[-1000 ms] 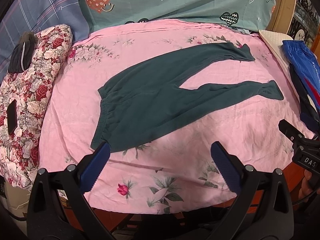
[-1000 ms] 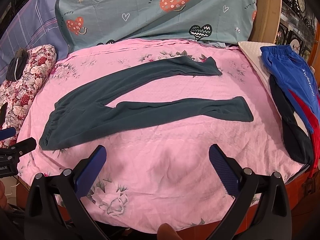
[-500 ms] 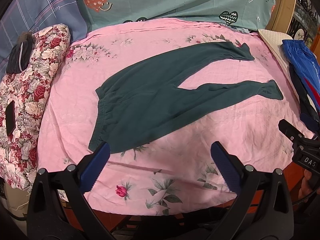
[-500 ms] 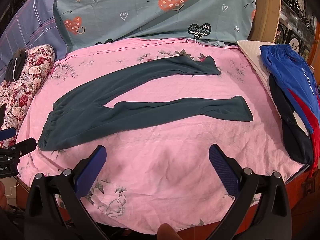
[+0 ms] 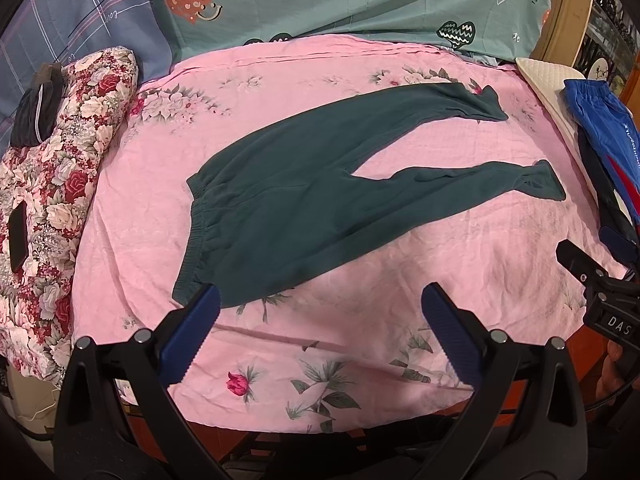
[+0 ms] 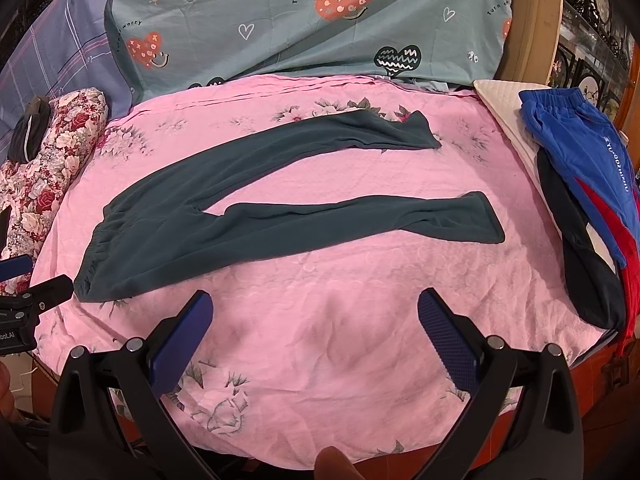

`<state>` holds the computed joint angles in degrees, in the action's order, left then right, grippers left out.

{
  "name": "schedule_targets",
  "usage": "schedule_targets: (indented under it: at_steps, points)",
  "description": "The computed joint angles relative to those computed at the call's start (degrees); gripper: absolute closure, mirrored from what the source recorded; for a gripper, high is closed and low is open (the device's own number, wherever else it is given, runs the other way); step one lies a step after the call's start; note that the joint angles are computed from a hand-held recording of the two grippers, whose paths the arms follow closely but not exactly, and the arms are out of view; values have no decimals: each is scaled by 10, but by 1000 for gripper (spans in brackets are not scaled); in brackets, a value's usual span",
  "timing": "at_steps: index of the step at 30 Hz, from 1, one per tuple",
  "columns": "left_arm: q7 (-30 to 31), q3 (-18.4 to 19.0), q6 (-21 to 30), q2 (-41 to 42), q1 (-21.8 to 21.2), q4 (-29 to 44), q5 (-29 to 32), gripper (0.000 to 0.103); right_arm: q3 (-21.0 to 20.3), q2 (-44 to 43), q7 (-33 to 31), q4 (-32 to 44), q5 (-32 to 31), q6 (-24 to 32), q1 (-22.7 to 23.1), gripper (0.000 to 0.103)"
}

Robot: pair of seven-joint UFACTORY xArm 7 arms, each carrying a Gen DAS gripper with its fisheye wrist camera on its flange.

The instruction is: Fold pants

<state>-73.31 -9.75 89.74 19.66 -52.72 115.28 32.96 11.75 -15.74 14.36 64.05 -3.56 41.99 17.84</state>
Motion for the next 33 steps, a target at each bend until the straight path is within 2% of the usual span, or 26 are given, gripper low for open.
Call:
schedule_targets:
  at_steps: [19, 22, 26, 28, 30, 32, 33]
  points:
    - [-5, 1, -8, -6, 8, -12, -7, 2, -9, 10, -24, 3, 17, -1, 3, 1]
    - [-37, 1, -23, -45, 34, -69, -24, 2, -15, 23, -52, 14, 43, 4, 12, 1]
    - [-85, -5, -29, -128, 81, -181, -28, 2, -15, 62, -96, 41, 87, 11, 28, 1]
    - [-74, -6, -38, -170, 112, -237, -36, 2, -7, 87, -103, 67, 106, 22, 39, 1]
    - [-49, 0, -73, -224, 147, -307, -40, 4, 4, 109, -111, 92, 121, 21, 54, 1]
    - [-13, 15, -126, -261, 182, -368, -52, 9, 21, 131, -107, 111, 104, 1, 71, 1]
    - [10, 25, -155, -270, 199, -390, -64, 18, 29, 145, -98, 122, 85, -7, 81, 1]
